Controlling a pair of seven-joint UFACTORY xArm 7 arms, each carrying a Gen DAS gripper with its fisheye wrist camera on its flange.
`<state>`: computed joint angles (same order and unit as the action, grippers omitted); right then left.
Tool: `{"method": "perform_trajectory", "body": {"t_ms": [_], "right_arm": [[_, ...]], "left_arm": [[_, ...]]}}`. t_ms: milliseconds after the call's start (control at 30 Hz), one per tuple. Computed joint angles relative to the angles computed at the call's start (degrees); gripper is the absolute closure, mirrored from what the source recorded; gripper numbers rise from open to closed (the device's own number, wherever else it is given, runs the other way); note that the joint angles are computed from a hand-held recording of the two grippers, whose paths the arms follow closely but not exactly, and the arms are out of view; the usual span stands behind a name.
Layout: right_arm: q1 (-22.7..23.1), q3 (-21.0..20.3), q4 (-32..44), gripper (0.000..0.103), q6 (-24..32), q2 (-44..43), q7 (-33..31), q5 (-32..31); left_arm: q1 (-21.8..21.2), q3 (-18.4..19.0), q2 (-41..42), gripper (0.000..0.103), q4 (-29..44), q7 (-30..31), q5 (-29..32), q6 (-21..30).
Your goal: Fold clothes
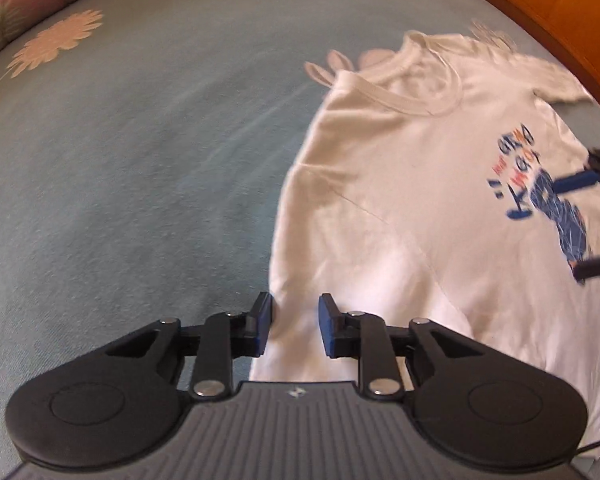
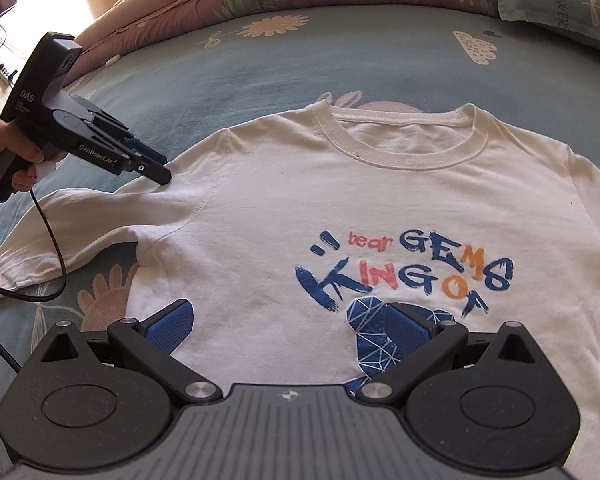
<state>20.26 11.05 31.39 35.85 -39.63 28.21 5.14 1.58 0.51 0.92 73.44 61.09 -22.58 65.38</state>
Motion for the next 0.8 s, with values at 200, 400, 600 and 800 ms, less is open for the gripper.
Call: {"method": "perform_trajectory", "body": {"t_ms": [200,400,600,800], "right_arm": [[-0.92,-0.13,-1.81,0.000,-0.37,-2.15,0.95,-0.46],[-1.06,-0.20,-1.86,0.000,-0.02,-2.82,1.16,-0.70],[-0.42,-0.02,-1.54,0.000,-0.41,-2.34,1.03,-0.26],[0.76,0.45,-0.62,0.000,-1.84,-0.59,0.65,-0.03]], "left_arm": [[-0.75,-0.51,1.79,0.103,2.04,-5.75,1.07,-3.96],[-0.46,-1.16,3.31,0.099,5.12,-11.42,0.64,-6.10],[0.24,0.85,-8.82,0.095,-4.75,-12.12,-2.06,-4.27],[0.29,2.41,-17.22,0.086,-18.22,-15.90,4.54,-10.02]]}}
